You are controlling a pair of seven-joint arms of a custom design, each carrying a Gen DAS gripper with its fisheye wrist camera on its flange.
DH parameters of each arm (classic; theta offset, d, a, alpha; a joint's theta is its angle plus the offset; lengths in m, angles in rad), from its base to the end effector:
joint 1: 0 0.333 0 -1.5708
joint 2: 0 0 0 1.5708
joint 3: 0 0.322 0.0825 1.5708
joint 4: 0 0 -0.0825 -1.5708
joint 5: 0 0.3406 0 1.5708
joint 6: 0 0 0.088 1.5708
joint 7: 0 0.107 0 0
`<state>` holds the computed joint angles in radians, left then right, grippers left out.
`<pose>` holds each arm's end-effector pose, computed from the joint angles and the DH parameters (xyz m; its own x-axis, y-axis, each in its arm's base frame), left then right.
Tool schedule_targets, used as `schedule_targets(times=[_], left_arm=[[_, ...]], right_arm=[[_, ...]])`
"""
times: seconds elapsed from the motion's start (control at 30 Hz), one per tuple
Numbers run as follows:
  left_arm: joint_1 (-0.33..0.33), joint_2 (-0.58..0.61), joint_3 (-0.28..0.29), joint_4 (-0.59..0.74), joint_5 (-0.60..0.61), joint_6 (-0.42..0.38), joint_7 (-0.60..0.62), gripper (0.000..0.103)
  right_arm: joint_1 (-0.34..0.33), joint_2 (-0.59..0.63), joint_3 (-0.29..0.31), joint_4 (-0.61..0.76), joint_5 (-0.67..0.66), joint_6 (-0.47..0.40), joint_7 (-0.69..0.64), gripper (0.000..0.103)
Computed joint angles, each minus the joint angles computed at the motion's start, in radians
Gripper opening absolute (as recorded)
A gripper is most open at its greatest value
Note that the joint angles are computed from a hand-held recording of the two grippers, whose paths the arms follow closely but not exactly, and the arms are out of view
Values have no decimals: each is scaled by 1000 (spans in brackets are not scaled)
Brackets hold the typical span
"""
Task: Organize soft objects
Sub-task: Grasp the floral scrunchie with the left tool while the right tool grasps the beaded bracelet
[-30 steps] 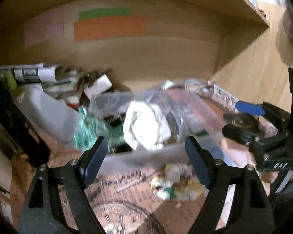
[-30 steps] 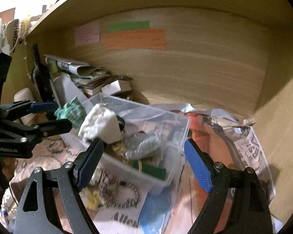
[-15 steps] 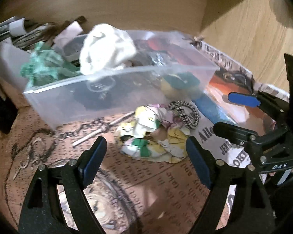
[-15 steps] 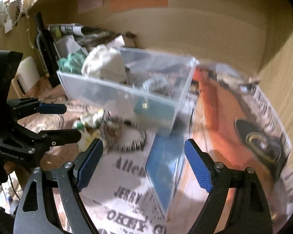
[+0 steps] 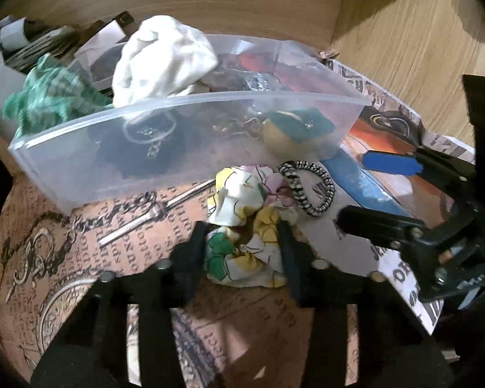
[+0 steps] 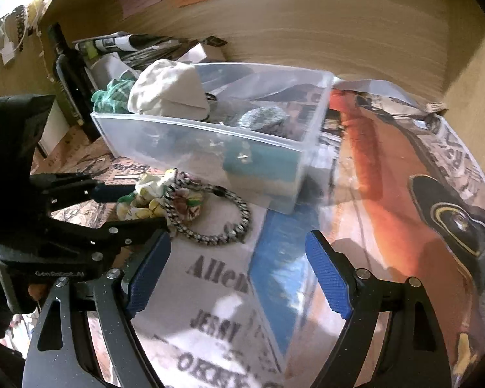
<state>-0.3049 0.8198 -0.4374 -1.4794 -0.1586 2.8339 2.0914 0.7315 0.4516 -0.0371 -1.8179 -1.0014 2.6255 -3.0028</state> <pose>0.6000 -0.4199 0.3140 -0.8050 -0.5781 0.1334 -0.5239 0.5872 -0.6170 0.4782 0.4278 0.3527 -0.1532 -0.9809 -0.1201 -0.7406 0.1944 -0.6432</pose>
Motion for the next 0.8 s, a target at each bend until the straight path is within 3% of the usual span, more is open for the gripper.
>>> schedule_targets(times=[0.07,0.27,0.4,0.47,0.67,0.73,0.8], left_arm=[[11,-14,2,-24,-1,13,1,28],[81,-55,-29,-118,-27,79,14,27],[121,-65,-51,-150,-41,111,14,27],[150,-70,-70,-168,-49,126,22,27],[216,-86,-134,-214,-61,173,47,27],[234,-95,-157,-233,-63,192,55,27],[256,-103,-185,-253,-63,215,65,27]], right_arm=[[-10,18,7,24,23,8,-35,83],[-20,73,11,93,125,29,-170,83],[-28,127,20,161,245,-10,-308,83],[-3,138,-5,178,257,-26,-325,83],[37,131,-55,165,246,-16,-281,47],[41,118,-63,145,230,3,-255,29],[48,107,-70,127,210,19,-225,24]])
